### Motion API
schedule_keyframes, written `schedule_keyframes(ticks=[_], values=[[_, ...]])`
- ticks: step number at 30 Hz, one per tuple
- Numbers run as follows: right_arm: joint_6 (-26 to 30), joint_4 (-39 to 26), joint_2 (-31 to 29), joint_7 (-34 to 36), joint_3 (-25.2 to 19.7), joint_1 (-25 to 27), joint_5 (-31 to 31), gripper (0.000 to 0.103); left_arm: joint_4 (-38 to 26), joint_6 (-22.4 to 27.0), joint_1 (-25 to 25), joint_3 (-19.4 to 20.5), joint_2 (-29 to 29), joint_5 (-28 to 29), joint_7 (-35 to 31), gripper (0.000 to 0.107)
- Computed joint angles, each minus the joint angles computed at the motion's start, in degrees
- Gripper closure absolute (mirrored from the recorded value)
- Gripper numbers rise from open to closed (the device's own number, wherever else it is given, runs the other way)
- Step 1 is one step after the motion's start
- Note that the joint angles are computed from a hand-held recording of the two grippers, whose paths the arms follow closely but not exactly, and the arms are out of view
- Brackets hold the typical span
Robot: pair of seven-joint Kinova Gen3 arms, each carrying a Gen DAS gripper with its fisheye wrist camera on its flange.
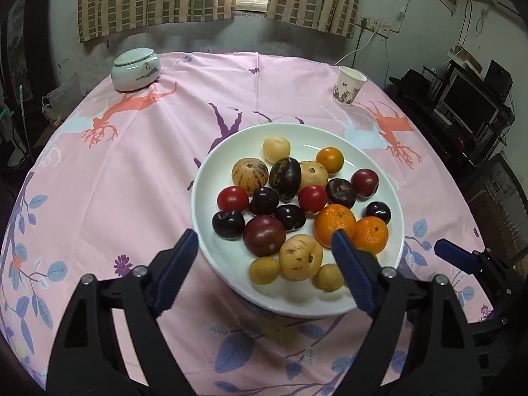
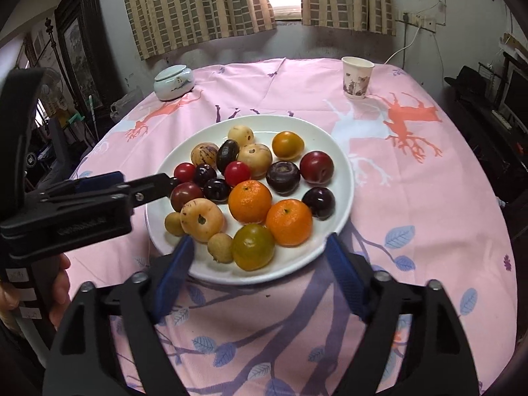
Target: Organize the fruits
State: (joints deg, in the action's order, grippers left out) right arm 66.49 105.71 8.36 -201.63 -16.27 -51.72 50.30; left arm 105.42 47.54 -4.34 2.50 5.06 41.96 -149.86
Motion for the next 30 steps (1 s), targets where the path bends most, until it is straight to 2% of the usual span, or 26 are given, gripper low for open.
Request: schedule_keyframes(ticks=[3,7,9,11,15,23,30], values=[[4.43,-0.92,1.27,-0.96,-0.73,-2.36,1.50,0.001,3.14,-1.36,-0.69,-1.02,-3.03,1.88,-1.88,0.009],[6.40,-2.61,2.72,0.30,-0.35,-3.02,-0.69,0.001,6.21,-3.29,0.07,-2.22,-5.89,0.02,-1.62,0.007],[9.95,-5.42,4.88,2.93,0.15,-2.82,-3.92,0.001,7.76,-4.29,0.55,-2.88,-7.01,-0.75,-2.36,0.007],[11.27,-6.18,5.86,3.92,0.98,-3.86,-4.74,0.001,9.35,-4.68,0.63,-3.95,-8.00,-0.14,-4.26,0.007],[10.60,-5.46,5.50,2.51,1.40,-4.99,-5.56,0.001,11.41,-4.13,0.51,-5.90,-9.85,0.45,-6.90,0.007],[15.03,-7.28,5.87,0.17,0.84,-8.22,-6.05,0.001,13.37,-0.88,-0.77,-9.79,-12.85,3.08,-10.87,0.007],[17.52,-7.81,5.63,-1.30,0.44,-9.65,-5.93,0.001,13.45,0.57,-0.94,-10.58,-14.27,3.20,-11.59,0.007]])
